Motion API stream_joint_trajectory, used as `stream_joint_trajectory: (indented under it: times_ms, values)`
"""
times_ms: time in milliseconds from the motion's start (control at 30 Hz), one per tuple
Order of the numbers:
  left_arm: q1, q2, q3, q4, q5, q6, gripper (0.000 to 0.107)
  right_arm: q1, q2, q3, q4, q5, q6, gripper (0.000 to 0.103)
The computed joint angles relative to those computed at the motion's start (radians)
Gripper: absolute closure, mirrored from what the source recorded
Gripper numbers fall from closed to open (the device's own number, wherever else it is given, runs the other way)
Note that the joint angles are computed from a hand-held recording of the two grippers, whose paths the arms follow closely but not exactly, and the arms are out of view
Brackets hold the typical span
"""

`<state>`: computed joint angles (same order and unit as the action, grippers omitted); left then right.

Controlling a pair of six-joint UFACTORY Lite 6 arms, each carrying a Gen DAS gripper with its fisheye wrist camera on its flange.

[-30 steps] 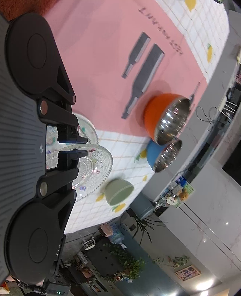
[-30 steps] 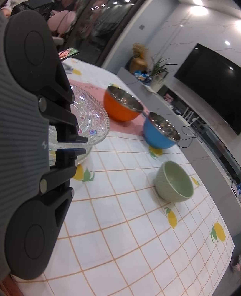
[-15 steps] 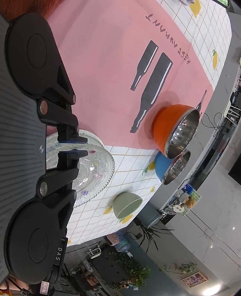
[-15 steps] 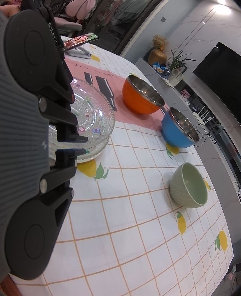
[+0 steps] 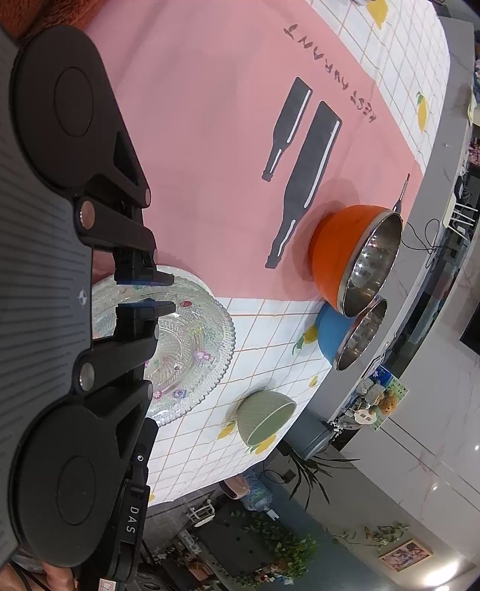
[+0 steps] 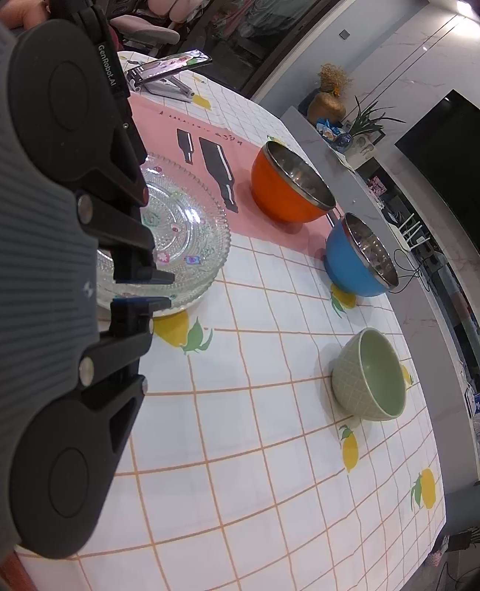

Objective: Organize plates and bowls
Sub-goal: 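Lower the glass plate onto the plate stack with both grippers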

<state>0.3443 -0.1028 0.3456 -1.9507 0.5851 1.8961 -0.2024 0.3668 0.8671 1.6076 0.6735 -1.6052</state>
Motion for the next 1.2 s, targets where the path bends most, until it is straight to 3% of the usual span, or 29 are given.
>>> stream_joint_trajectory:
  times_ms: [300,567,733,933,1067,1200]
  values:
    - [-0.045,-0.039,-0.01,-0.026,-0.06,0.035,0.098,0.044,-0.045,-0.032,0.048,-0.065,-0.096,0.098]
    - [-0.154,-0.096,-0.038,-0.209,-0.177,0.243,0.099,0.085,-0.074,-0.057,0.123,-0.138,-0.207,0.098]
    - [-0.138,-0.108,-0.05,-0.202,-0.159,0.248,0.1,0.106,-0.079,-0.065,0.159,-0.176,-0.26,0.098]
    - [-0.108,-0.12,-0.063,-0.217,-0.114,0.258,0.098,0.08,-0.095,-0.075,0.158,-0.138,-0.245,0.089]
    - [-0.087,-0.098,-0.048,-0.158,-0.105,0.198,0.084,0.054,-0.105,-0.08,0.105,-0.13,-0.186,0.088]
    - [-0.059,-0.061,-0.027,-0.06,-0.078,0.1,0.082,0.018,-0.084,-0.07,0.002,-0.084,-0.074,0.088]
